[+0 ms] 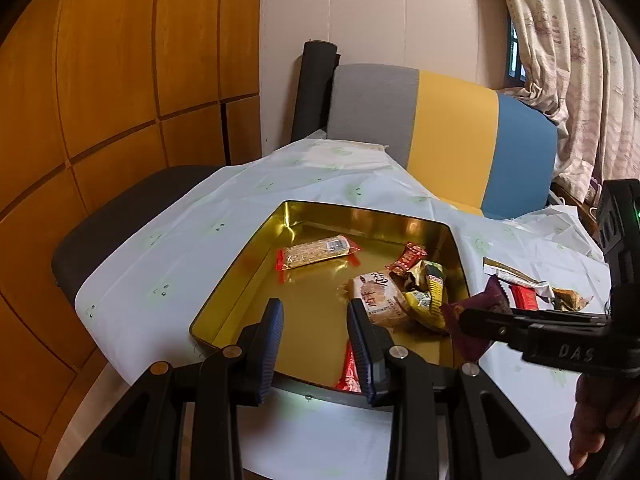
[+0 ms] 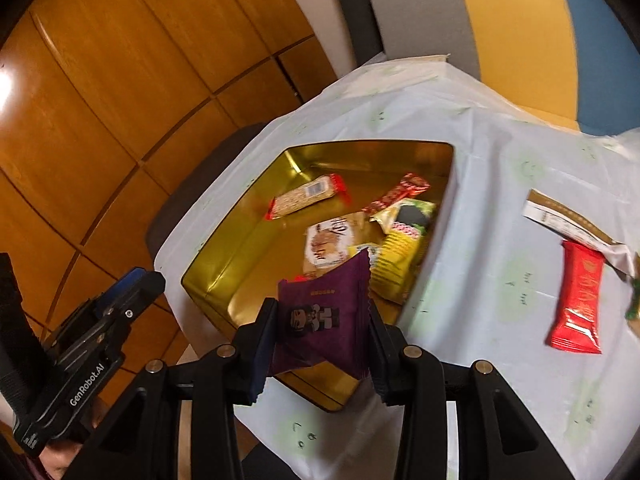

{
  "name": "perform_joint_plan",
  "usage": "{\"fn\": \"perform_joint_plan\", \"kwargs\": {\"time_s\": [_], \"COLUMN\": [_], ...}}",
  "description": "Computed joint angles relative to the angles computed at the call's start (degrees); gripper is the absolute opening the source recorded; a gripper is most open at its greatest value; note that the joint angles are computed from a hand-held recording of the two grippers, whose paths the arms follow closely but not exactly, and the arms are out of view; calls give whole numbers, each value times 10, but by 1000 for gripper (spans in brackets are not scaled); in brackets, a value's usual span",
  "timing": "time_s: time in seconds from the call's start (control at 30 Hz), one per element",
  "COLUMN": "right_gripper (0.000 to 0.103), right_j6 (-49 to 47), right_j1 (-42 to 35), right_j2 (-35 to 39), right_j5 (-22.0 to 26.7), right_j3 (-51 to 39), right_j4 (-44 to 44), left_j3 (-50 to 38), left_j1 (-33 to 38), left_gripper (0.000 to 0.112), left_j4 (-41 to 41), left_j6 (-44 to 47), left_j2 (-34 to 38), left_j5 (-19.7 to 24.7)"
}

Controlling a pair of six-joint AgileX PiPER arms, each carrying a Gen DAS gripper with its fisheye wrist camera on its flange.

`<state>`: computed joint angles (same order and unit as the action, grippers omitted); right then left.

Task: Organize snacks
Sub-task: 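Carry the purple packet into the gold tin and open the right tool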

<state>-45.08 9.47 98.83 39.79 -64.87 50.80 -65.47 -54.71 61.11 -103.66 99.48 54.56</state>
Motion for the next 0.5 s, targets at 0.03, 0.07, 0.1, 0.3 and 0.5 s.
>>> {"fn": "perform_joint_plan", "kwargs": {"time_s": [0.03, 0.07, 0.1, 0.3, 0.5], "right_gripper": [42, 44, 47, 52, 53], "right_j6": [4, 9, 16, 32, -6], "right_j1": [9, 15, 22, 43, 12], "right_j2": [4, 9, 13, 27, -4], "right_j5": [-5, -8, -15, -57, -66], "right_j3": [-3, -6, -8, 1, 44], "right_j4": [-7, -15, -25, -44, -1], "left_j3": [1, 2, 3, 4, -1], "left_j1": [0, 1, 1, -1, -1], "left_gripper": [33, 33, 33, 33, 33], "left_j4": [0, 1, 1, -1, -9], "left_j6": [-1, -3, -3, 0, 3], "left_j2": [0, -1, -1, -1, 3], "left_j5": [1, 1, 0, 2, -2]}}
